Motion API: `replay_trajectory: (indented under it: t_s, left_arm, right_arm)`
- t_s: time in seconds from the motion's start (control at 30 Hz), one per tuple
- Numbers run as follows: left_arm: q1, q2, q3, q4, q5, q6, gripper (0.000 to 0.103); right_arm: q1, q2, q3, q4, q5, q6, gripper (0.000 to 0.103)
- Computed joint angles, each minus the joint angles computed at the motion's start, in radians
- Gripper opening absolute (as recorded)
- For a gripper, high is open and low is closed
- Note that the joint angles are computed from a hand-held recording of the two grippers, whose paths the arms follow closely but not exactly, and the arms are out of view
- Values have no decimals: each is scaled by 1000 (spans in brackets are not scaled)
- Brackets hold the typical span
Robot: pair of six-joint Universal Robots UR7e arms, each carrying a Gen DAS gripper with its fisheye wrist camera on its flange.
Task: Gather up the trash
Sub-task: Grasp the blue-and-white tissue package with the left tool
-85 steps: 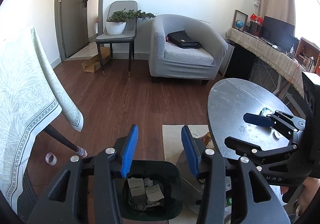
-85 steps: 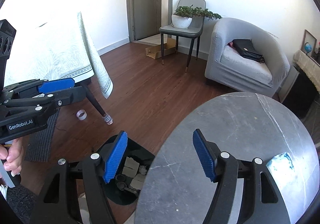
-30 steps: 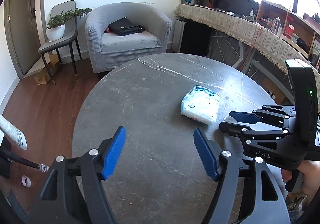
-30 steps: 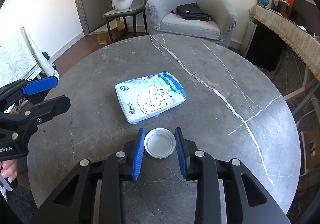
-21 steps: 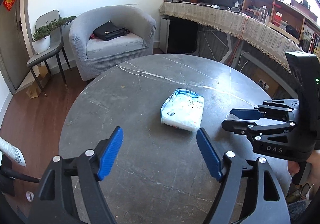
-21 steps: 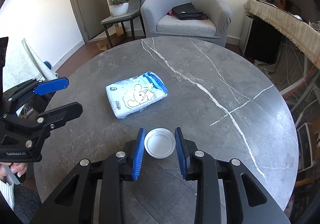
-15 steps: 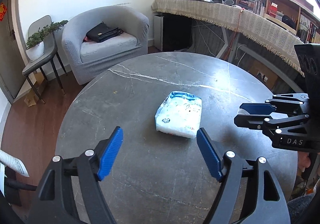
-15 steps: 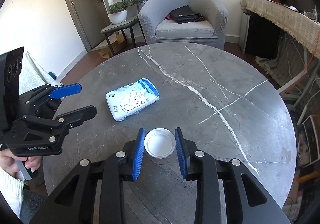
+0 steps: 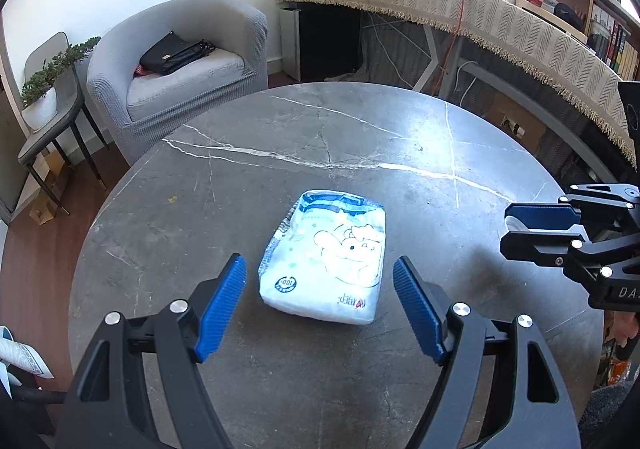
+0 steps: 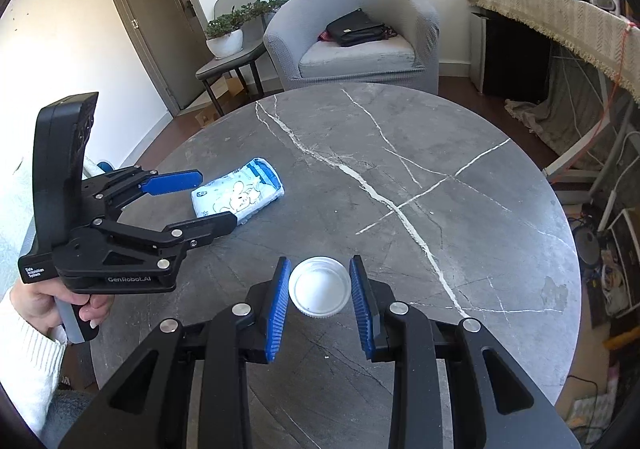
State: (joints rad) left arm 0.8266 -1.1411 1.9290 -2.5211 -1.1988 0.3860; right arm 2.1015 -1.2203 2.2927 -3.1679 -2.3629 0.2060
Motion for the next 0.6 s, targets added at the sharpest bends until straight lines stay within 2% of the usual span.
replay_trajectory:
  t_s: [0.2, 0.27, 0.6]
  left_arm:
    - [-17, 33, -7, -2, 35, 1, 76]
    - [-17, 42, -16, 6, 38, -26, 65]
    - [-14, 35, -10, -4, 42, -82, 57]
  right_arm:
    - [-12, -21, 20, -23, 26, 8, 30]
    - [-12, -25, 23, -24, 29, 10, 30]
    - [-2, -37, 29, -21, 24, 20, 30]
